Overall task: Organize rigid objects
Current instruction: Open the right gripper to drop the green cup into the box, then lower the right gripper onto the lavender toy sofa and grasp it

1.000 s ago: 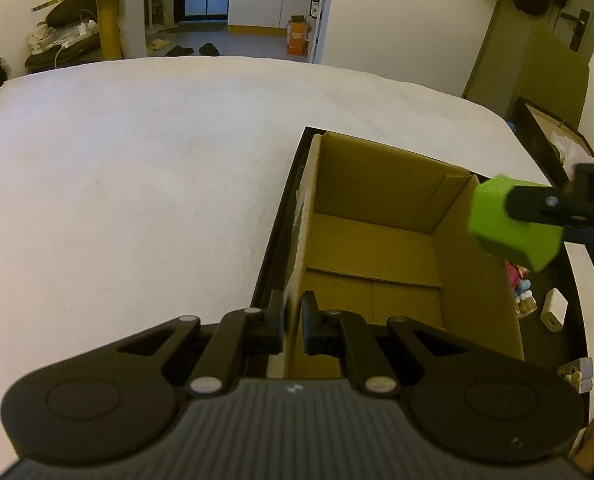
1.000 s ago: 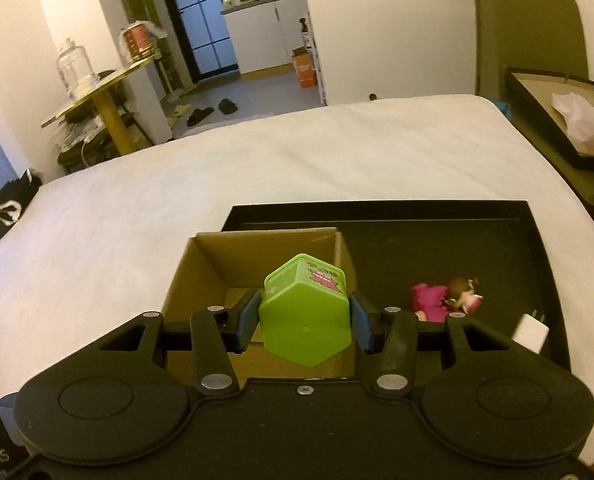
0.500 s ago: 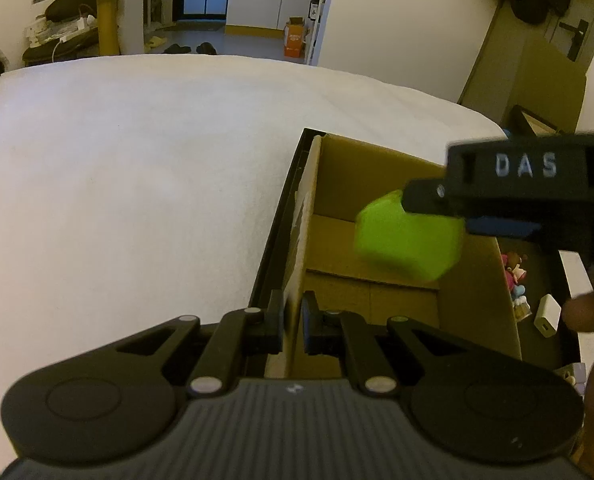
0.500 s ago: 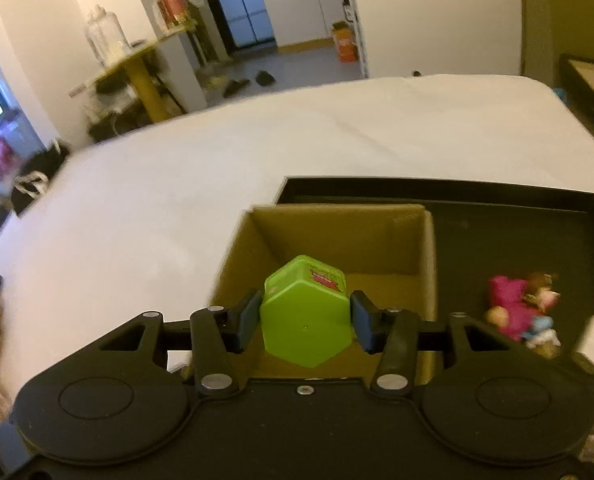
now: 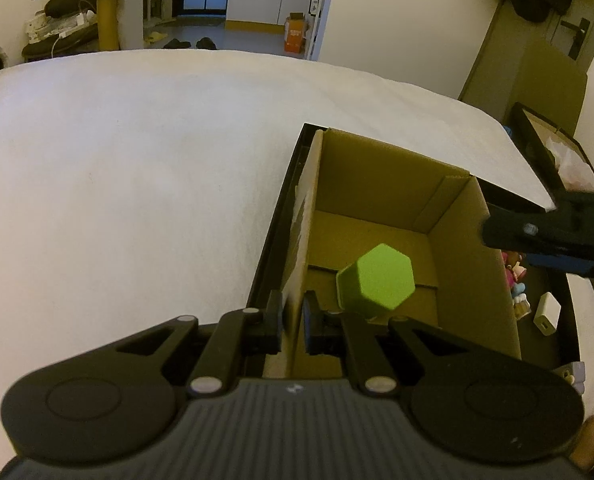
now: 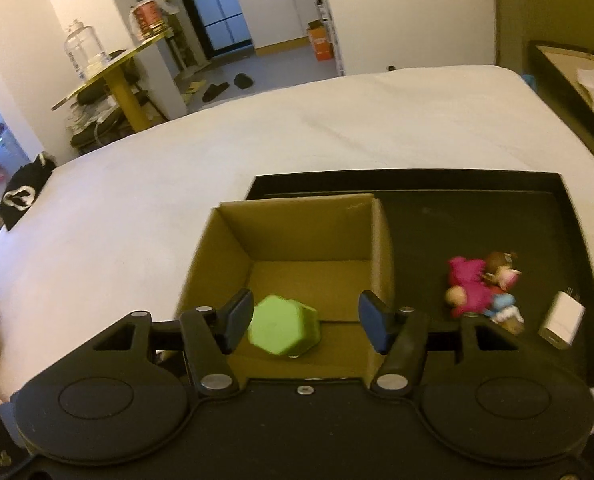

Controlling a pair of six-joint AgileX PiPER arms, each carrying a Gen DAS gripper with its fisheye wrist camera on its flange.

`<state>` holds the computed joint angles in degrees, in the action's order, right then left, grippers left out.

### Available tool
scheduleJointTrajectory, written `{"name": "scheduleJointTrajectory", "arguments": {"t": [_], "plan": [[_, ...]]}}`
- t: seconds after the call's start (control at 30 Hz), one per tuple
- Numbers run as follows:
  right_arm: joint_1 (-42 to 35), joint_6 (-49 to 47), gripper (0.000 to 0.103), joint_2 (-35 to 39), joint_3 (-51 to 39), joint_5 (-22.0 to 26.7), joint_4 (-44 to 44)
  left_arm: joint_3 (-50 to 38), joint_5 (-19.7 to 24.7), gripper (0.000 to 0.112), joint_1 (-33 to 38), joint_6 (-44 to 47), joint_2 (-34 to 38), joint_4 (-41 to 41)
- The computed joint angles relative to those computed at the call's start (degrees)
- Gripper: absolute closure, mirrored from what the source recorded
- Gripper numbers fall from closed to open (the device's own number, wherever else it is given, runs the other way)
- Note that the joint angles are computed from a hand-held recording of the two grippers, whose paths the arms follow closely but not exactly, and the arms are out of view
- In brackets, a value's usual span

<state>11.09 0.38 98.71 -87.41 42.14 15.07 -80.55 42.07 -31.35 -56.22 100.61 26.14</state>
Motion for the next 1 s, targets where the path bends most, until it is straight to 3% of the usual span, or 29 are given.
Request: {"name": "scheduleJointTrajectory", "arguments": {"t": [0.6,0.8,1.0], "plan": [[-5.9,17.4,0.045,-8.6,16.1,-3.4,-19.8,-2.2,4.6,0.100,-1.4,-0.2,0.4,1.1],[-9.1,18.2,0.044,-9.7,20.4,-4.8,-21.4,-3.0,8.1,0.080,-2.9,-3.3,-0.1,3.6],[-11.5,19.0,0.035,-10.0,23.1,-6.1,-22.8,-7.1,13.7,0.062,-5.6,-2.5,2.1,6.4]]}}
